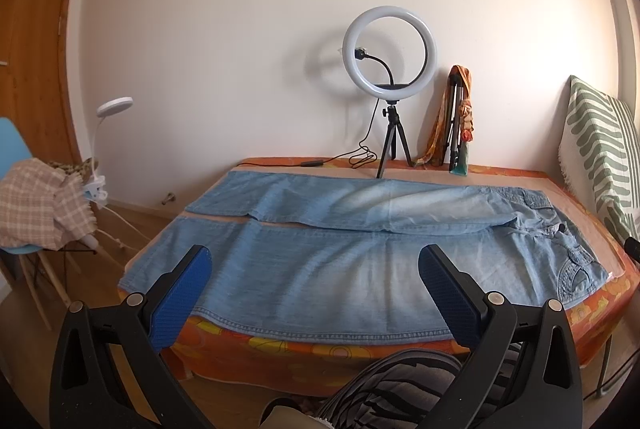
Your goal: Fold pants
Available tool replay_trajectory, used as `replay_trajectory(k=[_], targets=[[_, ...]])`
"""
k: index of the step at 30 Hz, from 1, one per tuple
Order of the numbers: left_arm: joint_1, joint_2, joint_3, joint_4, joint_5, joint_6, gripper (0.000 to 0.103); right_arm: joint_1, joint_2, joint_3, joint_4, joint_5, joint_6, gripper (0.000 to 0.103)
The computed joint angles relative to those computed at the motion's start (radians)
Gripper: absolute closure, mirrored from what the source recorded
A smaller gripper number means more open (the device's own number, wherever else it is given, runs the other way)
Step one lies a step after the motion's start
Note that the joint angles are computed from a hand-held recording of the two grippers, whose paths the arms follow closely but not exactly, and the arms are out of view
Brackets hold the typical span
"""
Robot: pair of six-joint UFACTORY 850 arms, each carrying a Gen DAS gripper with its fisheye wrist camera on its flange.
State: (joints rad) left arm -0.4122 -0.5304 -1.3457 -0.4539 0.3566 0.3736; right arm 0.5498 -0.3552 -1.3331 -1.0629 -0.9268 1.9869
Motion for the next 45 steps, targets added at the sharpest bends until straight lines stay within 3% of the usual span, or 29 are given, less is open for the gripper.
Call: replay_trajectory(k=[21, 35, 45], targets=[[0.006, -0.025, -0.025, -0.075, -0.022, 0.080, 0.000, -0.013, -0.022, -0.020, 0.011, 0.028, -0.025, 0.000], [0.005, -0.021, -0.019, -0.106, 0.003, 0.124, 0.000, -0.016, -0.035, -0.045, 0.004, 0.035, -0.051, 0.000], [0.017, -0.049, -0.060, -0.207, 0.005, 0.219, 0.000, -0.047, -0.058, -0.078, -0.010, 0.066, -0.107, 0.000]])
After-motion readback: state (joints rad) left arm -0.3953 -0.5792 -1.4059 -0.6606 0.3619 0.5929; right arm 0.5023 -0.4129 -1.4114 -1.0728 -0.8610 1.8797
